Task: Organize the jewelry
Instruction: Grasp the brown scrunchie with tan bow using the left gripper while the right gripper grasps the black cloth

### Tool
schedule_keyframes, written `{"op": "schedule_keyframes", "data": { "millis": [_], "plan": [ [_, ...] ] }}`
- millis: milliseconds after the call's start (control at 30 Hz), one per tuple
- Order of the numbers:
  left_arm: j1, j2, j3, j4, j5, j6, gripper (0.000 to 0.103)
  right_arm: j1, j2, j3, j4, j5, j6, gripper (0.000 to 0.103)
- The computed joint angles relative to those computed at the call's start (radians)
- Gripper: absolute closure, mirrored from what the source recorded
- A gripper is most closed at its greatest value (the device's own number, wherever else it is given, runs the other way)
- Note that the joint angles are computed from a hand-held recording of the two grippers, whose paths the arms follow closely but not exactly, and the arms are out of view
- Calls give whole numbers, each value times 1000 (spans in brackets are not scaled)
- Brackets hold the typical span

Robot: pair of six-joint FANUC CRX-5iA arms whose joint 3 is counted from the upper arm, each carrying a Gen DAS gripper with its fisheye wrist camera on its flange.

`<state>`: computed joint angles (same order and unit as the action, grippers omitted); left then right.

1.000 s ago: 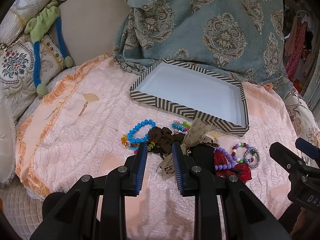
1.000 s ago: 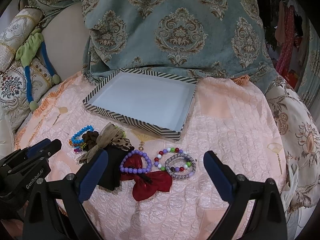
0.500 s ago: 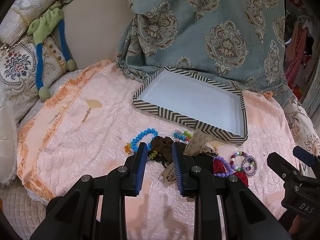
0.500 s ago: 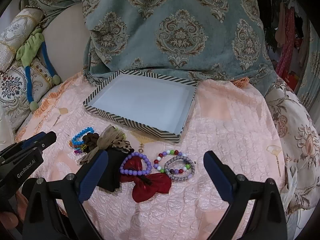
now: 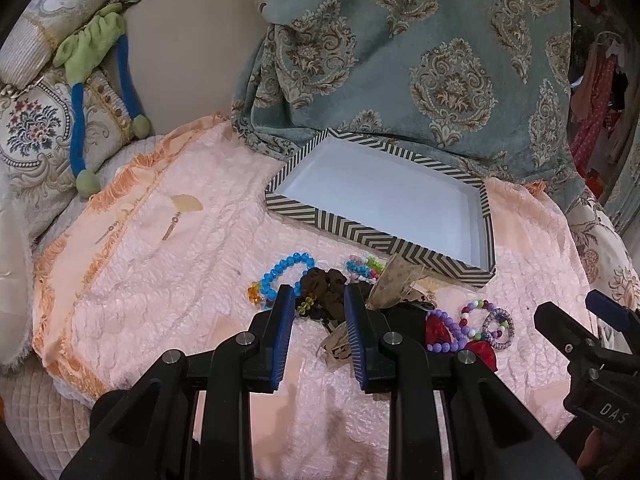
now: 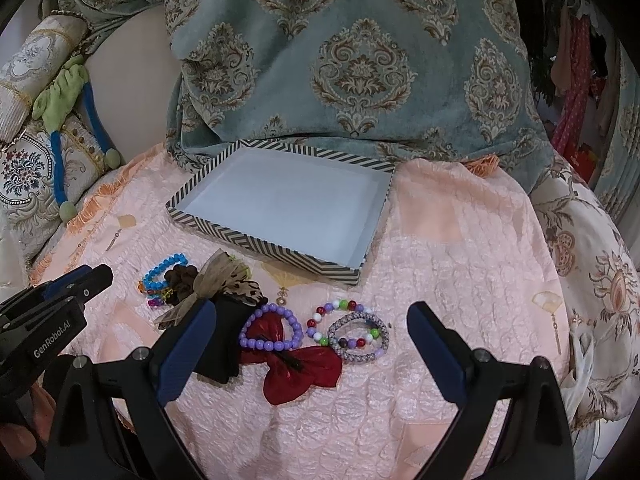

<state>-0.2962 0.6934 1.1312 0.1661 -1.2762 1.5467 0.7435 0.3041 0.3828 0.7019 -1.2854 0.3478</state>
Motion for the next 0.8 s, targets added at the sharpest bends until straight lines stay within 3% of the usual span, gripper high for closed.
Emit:
{"op": "schedule_keyframes", "data": {
  "millis": [467, 667, 800],
  "plan": [
    [45, 70, 93, 44, -90, 40, 94, -21, -20, -40, -31, 1, 3, 4],
    [80, 85, 83, 74, -88, 73, 94, -57, -57, -111, -94, 66, -8, 4],
    [89, 149, 150, 153, -151, 72, 94, -70, -61, -132, -130, 102, 6, 11]
  ]
}}
